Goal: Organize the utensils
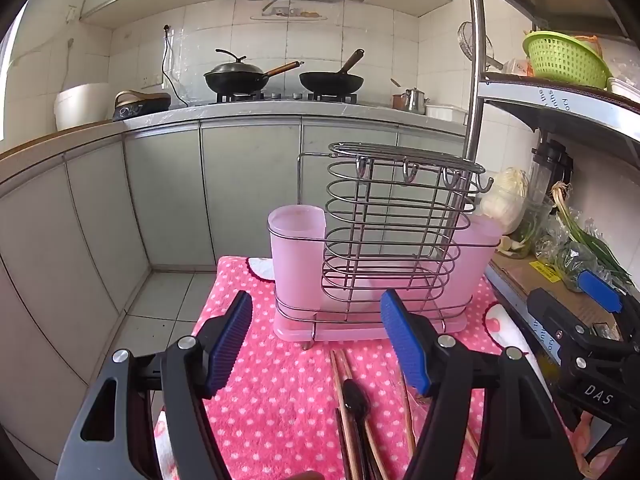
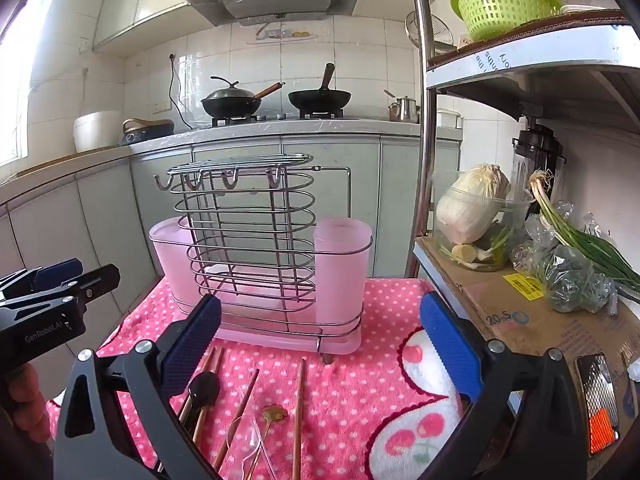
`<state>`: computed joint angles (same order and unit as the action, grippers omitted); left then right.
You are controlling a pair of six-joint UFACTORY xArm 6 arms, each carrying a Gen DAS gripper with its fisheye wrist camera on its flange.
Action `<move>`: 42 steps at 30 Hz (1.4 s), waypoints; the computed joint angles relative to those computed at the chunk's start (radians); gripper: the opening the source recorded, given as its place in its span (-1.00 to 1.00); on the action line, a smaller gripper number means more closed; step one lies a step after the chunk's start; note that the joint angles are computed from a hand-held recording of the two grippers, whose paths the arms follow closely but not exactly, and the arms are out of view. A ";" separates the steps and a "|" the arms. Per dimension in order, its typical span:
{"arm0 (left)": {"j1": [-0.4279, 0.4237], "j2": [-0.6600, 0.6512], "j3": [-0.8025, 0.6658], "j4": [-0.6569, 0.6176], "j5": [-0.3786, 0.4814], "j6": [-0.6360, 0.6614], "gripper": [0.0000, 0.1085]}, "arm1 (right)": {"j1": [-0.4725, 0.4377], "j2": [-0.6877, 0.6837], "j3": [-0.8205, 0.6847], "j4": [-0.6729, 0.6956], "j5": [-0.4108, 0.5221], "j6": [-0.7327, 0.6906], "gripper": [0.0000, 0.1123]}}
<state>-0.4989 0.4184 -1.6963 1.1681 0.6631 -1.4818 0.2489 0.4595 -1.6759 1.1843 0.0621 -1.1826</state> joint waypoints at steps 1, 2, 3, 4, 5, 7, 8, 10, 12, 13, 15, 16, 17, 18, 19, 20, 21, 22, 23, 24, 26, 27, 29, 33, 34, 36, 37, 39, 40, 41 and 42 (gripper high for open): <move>0.000 0.000 0.000 0.000 0.000 0.000 0.22 | 0.000 0.000 0.001 -0.001 0.000 0.002 0.78; 0.000 0.000 0.000 -0.002 -0.001 0.001 0.22 | 0.000 0.000 0.001 -0.001 0.000 0.000 0.78; 0.000 -0.001 0.000 -0.002 -0.002 0.002 0.22 | 0.001 -0.001 0.001 0.002 -0.001 -0.003 0.78; -0.001 -0.001 0.000 -0.002 -0.001 0.004 0.22 | 0.001 -0.001 0.002 0.005 -0.002 -0.008 0.78; 0.000 0.000 0.000 -0.004 -0.001 0.006 0.22 | 0.000 -0.001 0.002 -0.003 0.000 0.001 0.78; -0.001 -0.002 0.001 -0.002 -0.002 0.008 0.22 | 0.000 -0.001 0.002 -0.002 -0.002 -0.001 0.78; -0.001 -0.003 0.002 -0.001 -0.003 0.008 0.22 | 0.001 0.000 0.002 -0.007 -0.002 0.004 0.78; -0.001 0.019 -0.022 -0.008 0.002 0.014 0.22 | 0.001 -0.002 0.004 -0.007 -0.003 0.004 0.78; -0.001 0.022 -0.026 -0.007 0.001 0.013 0.22 | 0.002 -0.003 0.005 -0.005 -0.004 0.003 0.78; -0.001 0.023 -0.028 -0.006 0.001 0.013 0.22 | 0.002 -0.004 0.006 -0.004 -0.005 0.002 0.78; -0.003 0.017 -0.021 -0.010 0.005 0.016 0.22 | 0.002 -0.007 0.008 -0.001 -0.003 -0.002 0.78; -0.002 0.009 -0.011 -0.005 0.004 0.013 0.22 | 0.002 -0.007 0.009 0.002 -0.004 -0.005 0.78; -0.004 0.008 -0.012 -0.004 0.006 0.012 0.22 | 0.000 -0.004 0.004 0.003 -0.002 -0.007 0.78; -0.004 0.006 -0.009 -0.002 0.005 0.009 0.22 | 0.001 -0.001 0.002 0.003 -0.002 -0.007 0.78; -0.005 0.007 -0.011 -0.002 0.005 0.008 0.22 | -0.001 0.000 0.000 0.001 0.000 -0.007 0.78; -0.006 0.008 -0.012 -0.002 0.005 0.008 0.22 | -0.002 0.002 -0.003 0.001 0.002 -0.006 0.78; -0.006 0.009 -0.013 -0.001 0.004 0.008 0.22 | -0.003 0.005 -0.005 -0.005 0.003 -0.001 0.78; -0.005 -0.007 0.004 0.003 0.002 0.003 0.22 | -0.003 0.008 -0.009 -0.004 0.004 -0.002 0.78; -0.006 -0.009 0.006 0.005 0.002 0.001 0.22 | -0.003 0.007 -0.009 -0.002 0.002 -0.004 0.78; -0.006 -0.009 0.006 0.005 0.002 0.001 0.22 | 0.001 0.001 -0.002 0.008 -0.003 -0.015 0.78; -0.006 -0.011 0.008 0.005 0.002 -0.001 0.22 | 0.003 -0.007 0.004 0.020 -0.004 -0.026 0.78; -0.006 -0.014 0.010 0.006 0.001 -0.002 0.22 | 0.003 -0.006 0.004 0.021 -0.005 -0.026 0.78; -0.006 -0.012 0.007 0.006 0.002 0.000 0.22 | 0.003 -0.006 0.003 0.021 -0.003 -0.025 0.78; -0.008 -0.015 0.010 0.010 0.003 -0.003 0.22 | 0.003 -0.008 0.004 0.018 -0.004 -0.022 0.78; -0.009 -0.016 0.010 0.010 0.003 -0.004 0.22 | 0.003 -0.007 0.004 0.018 -0.004 -0.023 0.78; -0.009 -0.016 0.010 0.010 0.004 -0.004 0.22 | 0.003 -0.008 0.004 0.027 -0.004 -0.032 0.78; -0.010 -0.018 0.011 0.011 0.004 -0.005 0.22 | 0.004 -0.008 0.003 0.027 -0.005 -0.032 0.78; -0.012 -0.021 0.014 0.017 0.005 -0.010 0.22 | 0.003 -0.011 0.005 0.023 -0.003 -0.029 0.78; -0.012 -0.022 0.016 0.020 0.005 -0.011 0.22 | 0.003 -0.010 0.004 0.028 -0.004 -0.033 0.78; -0.012 -0.023 0.017 0.020 0.004 -0.012 0.22 | 0.004 -0.010 0.004 0.031 -0.005 -0.037 0.78; -0.012 -0.023 0.017 0.020 0.004 -0.013 0.22 | 0.004 -0.010 0.004 0.031 -0.005 -0.037 0.78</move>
<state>-0.5111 0.3954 -1.6794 1.1882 0.6670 -1.4944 0.2526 0.4496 -1.6719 1.2152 0.0573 -1.2194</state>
